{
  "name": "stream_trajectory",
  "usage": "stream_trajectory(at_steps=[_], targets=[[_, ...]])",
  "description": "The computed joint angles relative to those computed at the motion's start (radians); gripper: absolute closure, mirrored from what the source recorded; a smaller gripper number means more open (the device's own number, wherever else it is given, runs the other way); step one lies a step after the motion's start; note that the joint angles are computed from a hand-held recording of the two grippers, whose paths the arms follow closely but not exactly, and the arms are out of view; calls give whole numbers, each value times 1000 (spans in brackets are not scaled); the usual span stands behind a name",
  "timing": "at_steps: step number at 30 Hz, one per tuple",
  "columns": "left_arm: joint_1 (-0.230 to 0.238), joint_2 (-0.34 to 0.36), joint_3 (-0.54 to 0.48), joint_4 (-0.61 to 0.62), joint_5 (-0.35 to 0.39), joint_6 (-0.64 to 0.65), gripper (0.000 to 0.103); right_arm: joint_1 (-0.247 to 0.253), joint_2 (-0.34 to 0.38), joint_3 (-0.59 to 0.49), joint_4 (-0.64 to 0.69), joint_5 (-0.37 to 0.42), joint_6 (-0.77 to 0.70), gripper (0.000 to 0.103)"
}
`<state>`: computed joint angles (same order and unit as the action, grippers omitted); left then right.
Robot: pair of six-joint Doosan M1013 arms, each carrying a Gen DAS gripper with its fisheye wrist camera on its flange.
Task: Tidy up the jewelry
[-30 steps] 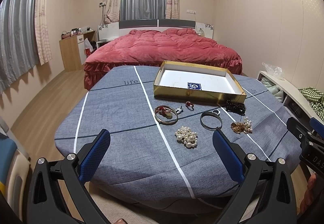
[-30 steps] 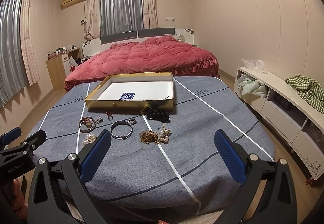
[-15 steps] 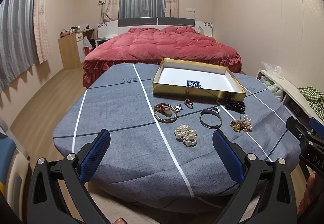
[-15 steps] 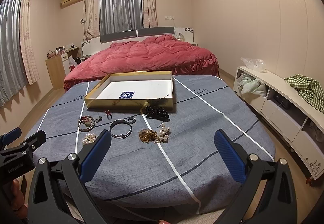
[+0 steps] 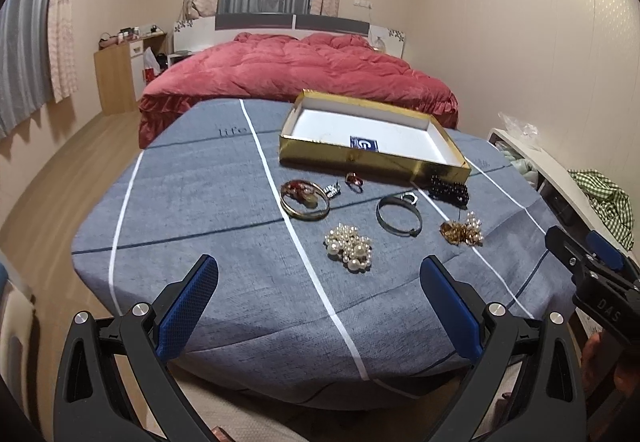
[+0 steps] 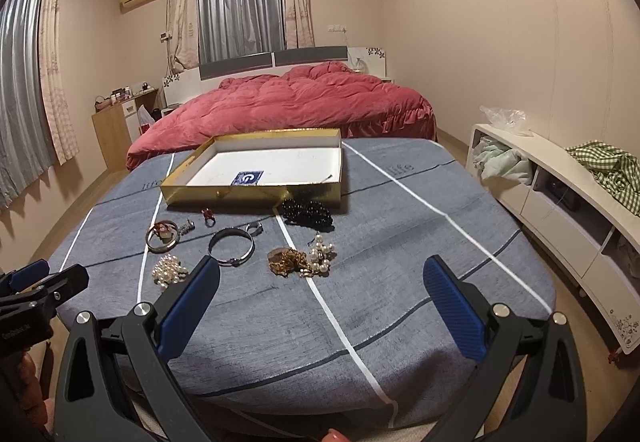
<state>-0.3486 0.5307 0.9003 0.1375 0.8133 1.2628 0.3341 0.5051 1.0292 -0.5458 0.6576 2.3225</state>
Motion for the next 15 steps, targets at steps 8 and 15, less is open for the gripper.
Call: stream_trajectory(at_steps=[8, 15], targets=[[20, 53, -56, -43, 100, -1, 5, -49, 53, -35, 300, 32, -234, 103], [18, 105, -118, 28, 135, -34, 5, -72, 110, -106, 321, 67, -236, 103]])
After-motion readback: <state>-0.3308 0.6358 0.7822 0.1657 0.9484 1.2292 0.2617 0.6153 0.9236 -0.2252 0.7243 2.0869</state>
